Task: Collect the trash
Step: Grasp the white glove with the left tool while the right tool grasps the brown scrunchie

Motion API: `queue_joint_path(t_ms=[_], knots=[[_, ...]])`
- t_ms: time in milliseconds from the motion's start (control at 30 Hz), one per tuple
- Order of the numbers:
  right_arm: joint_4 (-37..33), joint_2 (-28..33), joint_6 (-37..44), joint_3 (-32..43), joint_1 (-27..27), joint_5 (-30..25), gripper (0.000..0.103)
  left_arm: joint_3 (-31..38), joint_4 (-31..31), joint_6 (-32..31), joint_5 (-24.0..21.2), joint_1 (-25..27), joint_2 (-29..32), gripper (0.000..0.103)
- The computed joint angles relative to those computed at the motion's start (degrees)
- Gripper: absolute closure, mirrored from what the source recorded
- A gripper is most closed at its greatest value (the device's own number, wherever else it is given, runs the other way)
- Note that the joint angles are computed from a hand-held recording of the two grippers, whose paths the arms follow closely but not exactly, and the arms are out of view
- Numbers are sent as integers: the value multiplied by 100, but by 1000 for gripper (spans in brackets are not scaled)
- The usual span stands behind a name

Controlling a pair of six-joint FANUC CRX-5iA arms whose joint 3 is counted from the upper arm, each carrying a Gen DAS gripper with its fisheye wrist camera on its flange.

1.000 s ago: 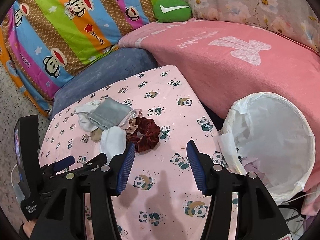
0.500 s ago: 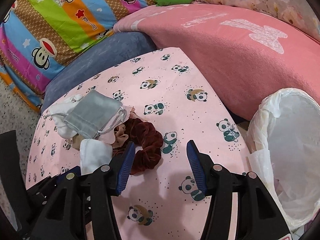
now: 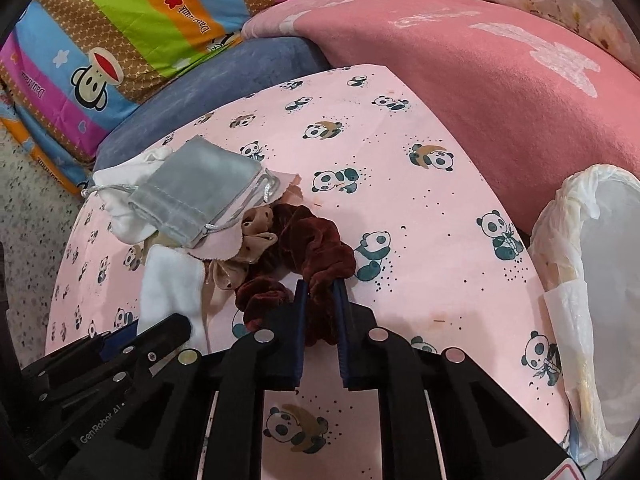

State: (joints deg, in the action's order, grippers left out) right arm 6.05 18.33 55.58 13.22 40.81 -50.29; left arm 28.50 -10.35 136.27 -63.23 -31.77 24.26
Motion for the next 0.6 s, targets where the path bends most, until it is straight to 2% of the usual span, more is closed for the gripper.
queue_joint_path(t_ms=[400, 600], knots=[[476, -1079, -602, -900, 33, 638, 92, 645, -375, 55, -344, -371, 85, 77], [840, -1508, -927, -1209, 31, 807, 92, 1207, -513, -98, -581, -605, 314, 77]])
